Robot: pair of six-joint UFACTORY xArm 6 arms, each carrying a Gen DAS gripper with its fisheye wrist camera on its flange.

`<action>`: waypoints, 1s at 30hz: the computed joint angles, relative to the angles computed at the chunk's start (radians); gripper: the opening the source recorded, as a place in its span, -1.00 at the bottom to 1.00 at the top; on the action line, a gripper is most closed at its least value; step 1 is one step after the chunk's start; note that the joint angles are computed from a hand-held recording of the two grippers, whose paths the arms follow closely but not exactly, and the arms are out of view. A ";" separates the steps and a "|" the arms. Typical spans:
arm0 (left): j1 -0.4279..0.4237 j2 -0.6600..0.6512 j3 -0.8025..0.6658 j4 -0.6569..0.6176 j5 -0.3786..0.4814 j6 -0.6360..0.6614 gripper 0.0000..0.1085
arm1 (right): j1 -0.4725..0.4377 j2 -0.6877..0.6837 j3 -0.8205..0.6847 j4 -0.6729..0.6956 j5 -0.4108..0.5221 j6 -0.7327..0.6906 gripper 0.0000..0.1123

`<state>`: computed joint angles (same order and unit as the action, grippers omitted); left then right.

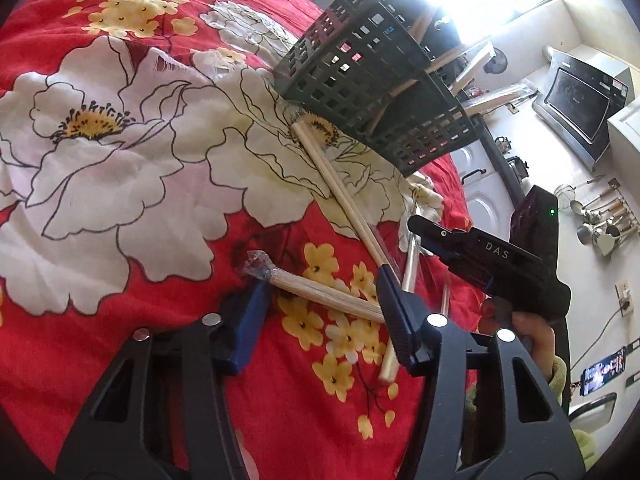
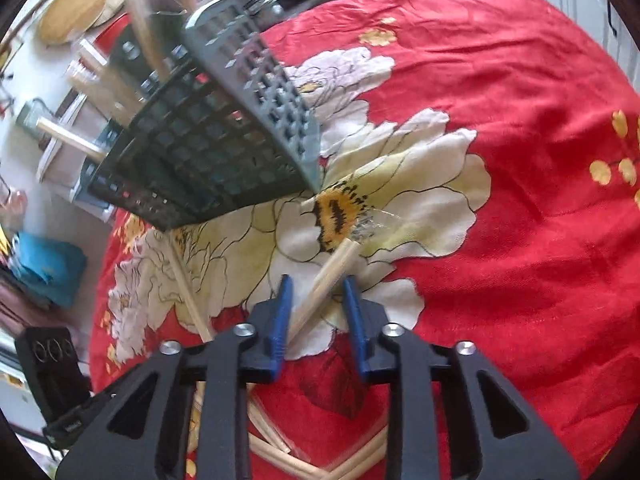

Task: Organize utensils
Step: 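Grasp a wrapped chopstick with the right gripper while the left gripper grasps another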

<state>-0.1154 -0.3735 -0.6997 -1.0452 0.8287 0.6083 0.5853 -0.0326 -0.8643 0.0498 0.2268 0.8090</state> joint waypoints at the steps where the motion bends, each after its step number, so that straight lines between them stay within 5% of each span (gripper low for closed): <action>1: 0.000 0.004 -0.003 0.001 -0.004 -0.004 -0.28 | 0.000 0.001 0.003 0.033 -0.008 -0.023 -0.68; 7: 0.005 0.025 -0.009 0.005 -0.027 -0.013 -0.64 | -0.003 -0.001 0.015 0.126 -0.042 -0.084 -0.73; 16: 0.063 0.064 -0.031 -0.057 0.050 0.017 -0.77 | -0.002 -0.016 0.031 0.116 -0.080 -0.080 -0.83; 30: 0.139 0.076 -0.068 -0.178 0.152 0.081 -0.88 | -0.005 -0.089 0.047 -0.162 -0.112 0.092 -0.88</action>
<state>0.0237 -0.2976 -0.7678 -1.2236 0.9807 0.6889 0.5801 -0.1216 -0.8172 -0.1122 0.1147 0.9005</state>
